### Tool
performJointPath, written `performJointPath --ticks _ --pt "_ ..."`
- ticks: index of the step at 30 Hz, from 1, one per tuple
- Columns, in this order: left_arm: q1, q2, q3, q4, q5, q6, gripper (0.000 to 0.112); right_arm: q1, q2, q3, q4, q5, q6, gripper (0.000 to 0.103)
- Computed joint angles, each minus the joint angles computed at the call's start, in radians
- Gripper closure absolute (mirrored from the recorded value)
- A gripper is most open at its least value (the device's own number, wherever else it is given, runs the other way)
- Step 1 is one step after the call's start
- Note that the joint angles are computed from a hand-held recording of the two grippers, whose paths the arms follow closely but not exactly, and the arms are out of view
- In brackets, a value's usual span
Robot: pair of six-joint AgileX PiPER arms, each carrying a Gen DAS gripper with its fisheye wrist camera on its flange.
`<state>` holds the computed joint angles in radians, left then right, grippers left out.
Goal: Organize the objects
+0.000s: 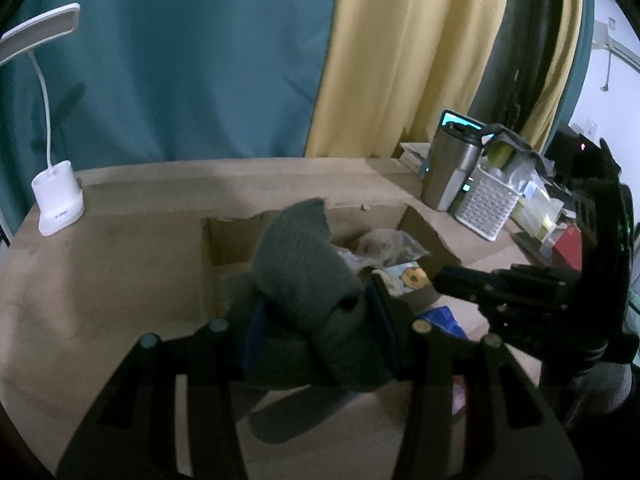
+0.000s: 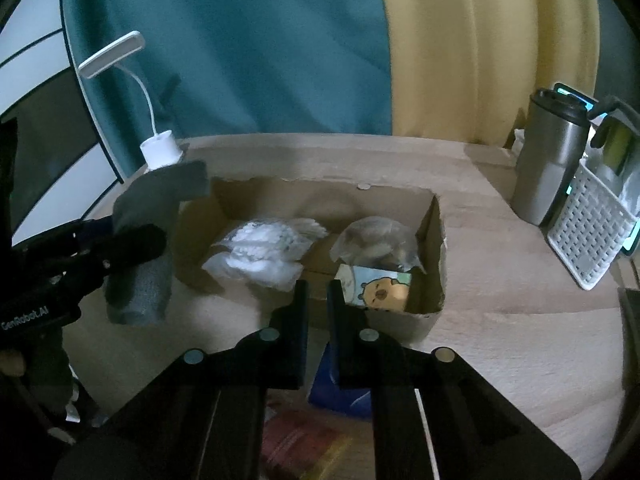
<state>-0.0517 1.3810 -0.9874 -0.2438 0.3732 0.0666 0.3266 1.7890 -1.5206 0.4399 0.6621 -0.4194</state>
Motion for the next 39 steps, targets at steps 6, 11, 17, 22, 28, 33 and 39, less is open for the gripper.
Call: performJointPath --ticks 6,11,17,22,28,33,39 --pt "0.008 0.034 -0.013 -0.007 0.002 0.002 0.064 -0.019 0.004 0.020 0.021 0.007 -0.018 0.093" --pt "0.011 0.052 -0.019 0.008 0.001 -0.020 0.064 -0.040 0.029 0.011 0.022 0.026 -0.009 0.090" --pt "0.006 0.043 -0.008 0.008 0.001 -0.022 0.064 -0.044 0.024 0.020 0.031 0.025 -0.013 0.070" --pt "0.002 0.010 0.020 0.002 -0.006 -0.021 0.064 -0.037 -0.013 0.058 0.030 0.011 -0.010 0.051" --pt "-0.011 -0.062 0.077 -0.004 -0.012 -0.016 0.064 -0.025 -0.096 0.152 0.016 -0.020 0.001 0.038" --pt "-0.038 -0.124 0.130 0.036 -0.011 -0.058 0.064 -0.013 -0.148 0.218 -0.003 -0.042 0.022 0.037" --pt "-0.063 -0.189 0.185 0.081 -0.009 -0.113 0.064 0.005 -0.202 0.281 -0.019 -0.064 0.035 0.037"
